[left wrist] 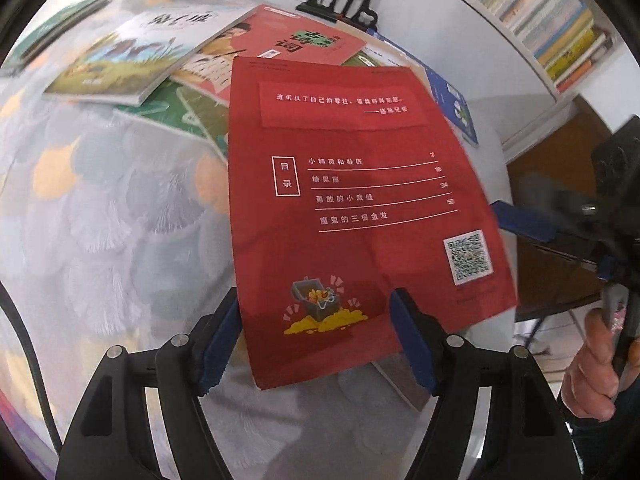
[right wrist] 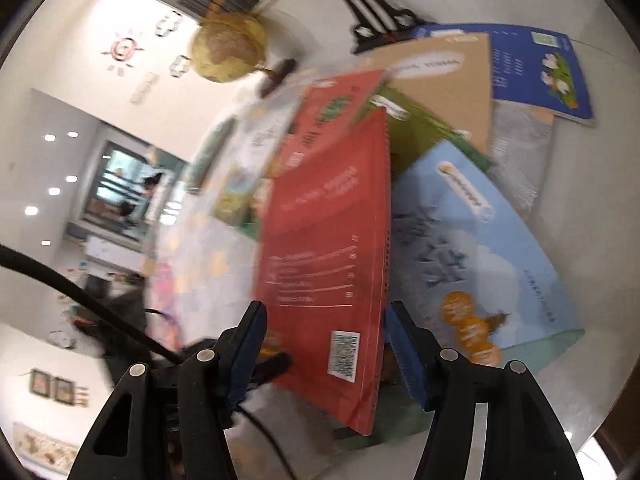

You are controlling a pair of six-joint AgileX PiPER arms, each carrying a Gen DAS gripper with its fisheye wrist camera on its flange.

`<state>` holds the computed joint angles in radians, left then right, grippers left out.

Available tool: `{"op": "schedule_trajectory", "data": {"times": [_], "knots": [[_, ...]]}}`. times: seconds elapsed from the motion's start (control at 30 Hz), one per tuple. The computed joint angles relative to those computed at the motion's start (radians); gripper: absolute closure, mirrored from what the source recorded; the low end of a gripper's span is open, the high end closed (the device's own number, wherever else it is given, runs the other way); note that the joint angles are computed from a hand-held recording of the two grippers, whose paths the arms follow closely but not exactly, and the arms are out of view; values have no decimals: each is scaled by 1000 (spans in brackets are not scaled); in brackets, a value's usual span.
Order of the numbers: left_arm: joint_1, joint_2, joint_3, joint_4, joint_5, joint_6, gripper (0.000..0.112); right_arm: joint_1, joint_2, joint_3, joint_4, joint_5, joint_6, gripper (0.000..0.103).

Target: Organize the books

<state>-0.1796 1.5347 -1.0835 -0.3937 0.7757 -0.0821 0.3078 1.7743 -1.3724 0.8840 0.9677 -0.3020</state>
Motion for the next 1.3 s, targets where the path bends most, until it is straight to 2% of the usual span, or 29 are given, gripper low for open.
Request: {"op": "schedule_trajectory", "data": {"times": [0.17, 0.3, 0.57, 0.8, 0.93, 1.03, 1.1, 1.17, 1.3], "knots": [[56, -46, 76, -145, -25, 71, 42, -15, -7, -31, 145, 85, -76, 42], [124, -97, 170, -328, -34, 185, 42, 17, 19, -75, 253, 130, -98, 42], [272, -274, 398, -587, -11, 342, 42, 100, 111, -195, 348, 168, -47, 42], [372, -489, 466, -468, 56, 230, 42, 229, 210, -341, 410, 200, -7, 42], [544, -674, 495, -324, 199, 131, 42, 319, 265, -433, 384, 213, 34, 42], [678, -724, 484, -192, 293, 98, 42, 377, 300, -501, 320, 205, 75, 42], [728, -756, 492, -97, 337, 71, 43, 394, 316, -525, 257, 200, 105, 42], [720, -746, 501, 14, 357, 25, 43, 431, 327, -577, 89, 187, 177, 42], [820, -738, 551, -10, 375, 118, 43, 504, 342, -624, -218, 179, 267, 42]]}}
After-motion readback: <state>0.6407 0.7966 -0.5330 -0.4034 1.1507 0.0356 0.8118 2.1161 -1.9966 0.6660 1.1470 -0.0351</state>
